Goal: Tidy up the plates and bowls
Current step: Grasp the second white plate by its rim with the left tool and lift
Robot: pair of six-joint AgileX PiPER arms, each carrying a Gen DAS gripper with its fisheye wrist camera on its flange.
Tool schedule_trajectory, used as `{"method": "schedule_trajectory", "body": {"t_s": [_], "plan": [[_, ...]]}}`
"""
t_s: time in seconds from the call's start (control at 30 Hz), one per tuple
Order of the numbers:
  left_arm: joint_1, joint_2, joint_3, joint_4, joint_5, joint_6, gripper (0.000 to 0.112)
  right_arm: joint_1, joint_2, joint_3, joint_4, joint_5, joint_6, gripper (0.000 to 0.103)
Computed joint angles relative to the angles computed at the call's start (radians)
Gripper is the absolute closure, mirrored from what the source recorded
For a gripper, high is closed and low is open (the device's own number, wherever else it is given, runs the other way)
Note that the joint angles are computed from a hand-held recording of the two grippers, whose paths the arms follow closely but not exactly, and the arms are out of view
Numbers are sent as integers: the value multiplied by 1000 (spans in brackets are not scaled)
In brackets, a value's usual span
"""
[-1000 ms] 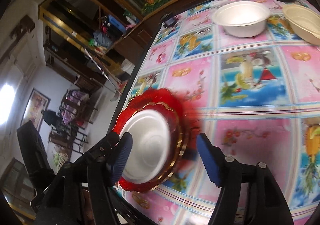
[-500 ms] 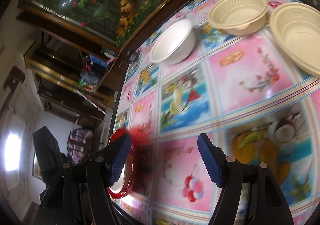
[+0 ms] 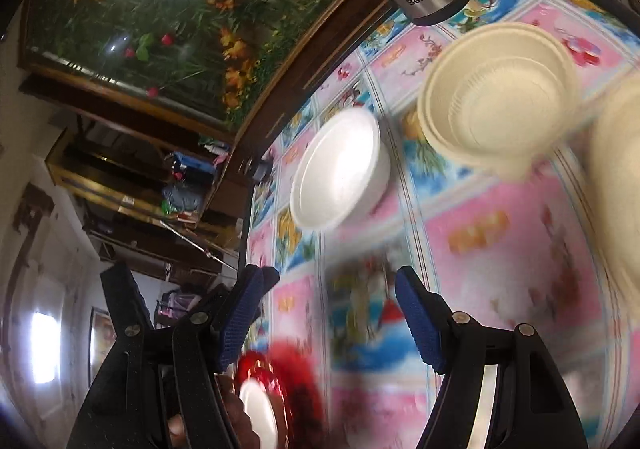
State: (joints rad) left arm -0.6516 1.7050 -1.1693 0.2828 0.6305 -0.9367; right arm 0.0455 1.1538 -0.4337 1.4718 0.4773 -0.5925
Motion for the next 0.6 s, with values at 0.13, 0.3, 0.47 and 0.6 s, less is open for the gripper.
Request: {"method": "schedule_trajectory", "body": {"t_s": [0.13, 0.3, 0.47, 0.6], "plan": [[12, 113, -127, 23, 33, 0, 38, -39, 202, -124, 64, 17, -82, 34], [34, 215, -218, 23, 45, -12, 38, -5, 362, -249, 43, -55, -68, 48], [36, 273, -263, 30, 43, -48, 38, 19, 468, -318, 5, -101, -37, 57], [25, 303, -285, 67, 51, -85, 45, 34, 514, -341, -12, -141, -16, 64]]}}
